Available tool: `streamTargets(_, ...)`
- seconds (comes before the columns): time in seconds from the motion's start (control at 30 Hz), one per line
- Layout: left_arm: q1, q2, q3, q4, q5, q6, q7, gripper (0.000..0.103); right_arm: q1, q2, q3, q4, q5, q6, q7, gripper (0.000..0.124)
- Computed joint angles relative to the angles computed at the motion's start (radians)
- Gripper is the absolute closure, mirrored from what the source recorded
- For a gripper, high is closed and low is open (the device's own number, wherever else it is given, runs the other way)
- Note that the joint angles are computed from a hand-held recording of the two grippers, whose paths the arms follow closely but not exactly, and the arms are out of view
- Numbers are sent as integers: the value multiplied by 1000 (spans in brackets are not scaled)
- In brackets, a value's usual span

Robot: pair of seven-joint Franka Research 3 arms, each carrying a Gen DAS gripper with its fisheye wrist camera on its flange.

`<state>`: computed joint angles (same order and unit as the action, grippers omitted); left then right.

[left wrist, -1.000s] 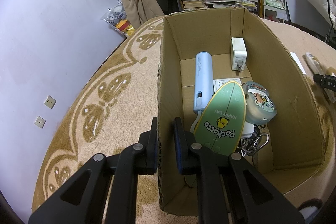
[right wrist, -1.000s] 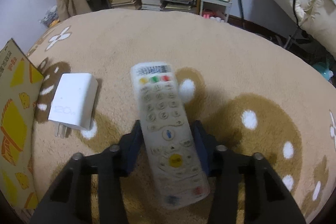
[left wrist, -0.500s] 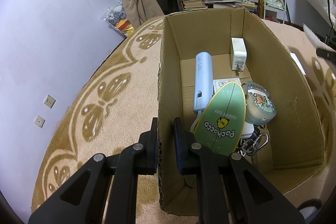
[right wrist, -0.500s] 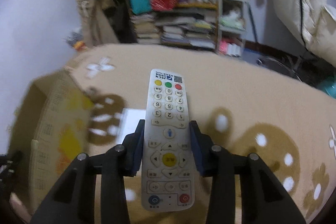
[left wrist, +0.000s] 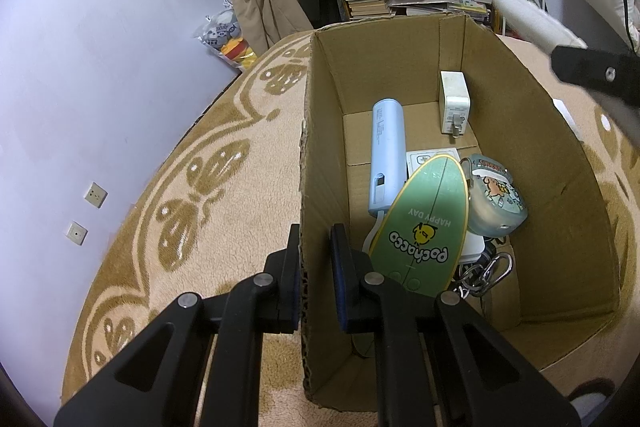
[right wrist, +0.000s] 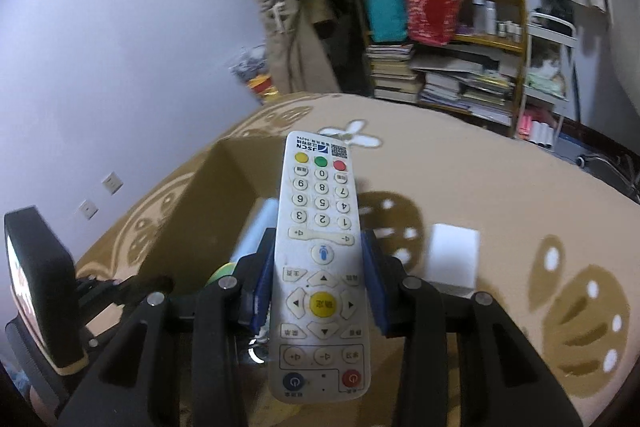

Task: Organize rigid objects
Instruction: 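Carry the TV remote into the box and open the right tool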

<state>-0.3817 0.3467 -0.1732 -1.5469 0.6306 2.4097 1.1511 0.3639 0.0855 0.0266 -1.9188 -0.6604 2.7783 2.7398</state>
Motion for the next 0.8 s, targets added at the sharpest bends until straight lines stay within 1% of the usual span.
streamTargets(0.13,0,0,0,0,-1,0,-1,90,4,10,7,-13,52,48,-35,81)
streamTargets(0.23,-1,0,0,0,0,-1,-1,90,17,25,13,1,92,41,-101,81)
streamTargets(0.3,0,-1,-1,0,-3,-1,0,90,34,29,5,13,68,26,-98,81)
streamTargets(0.37,3,-2,-2,-1,-8,0,3,90,35,34,4,14,95,40,-120,82)
streamTargets(0.4,3,-2,-2,-1,-10,1,3,90,38,34,0,13,97,44,-119,88)
streamTargets(0.43,4,-2,-2,-1,-11,1,4,90,40,34,-3,11,97,50,-119,99)
streamTargets(0.47,5,-3,-3,-1,-14,1,6,90,43,36,-5,11,97,54,-119,99)
streamTargets(0.5,3,-3,-1,0,-10,-1,2,90,52,41,-7,25,86,14,-115,99)
streamTargets(0.57,3,-2,-1,1,-9,-1,3,90,53,47,-9,30,91,2,-120,99)
streamTargets(0.7,6,-2,-2,-1,-16,3,5,90,41,37,-10,4,146,47,-132,98)
streamTargets(0.77,7,-2,-2,0,-17,3,7,90,44,30,-18,-4,129,70,-104,97)
streamTargets(0.8,6,-1,-1,0,-14,3,7,90,45,30,-19,-2,125,68,-102,95)
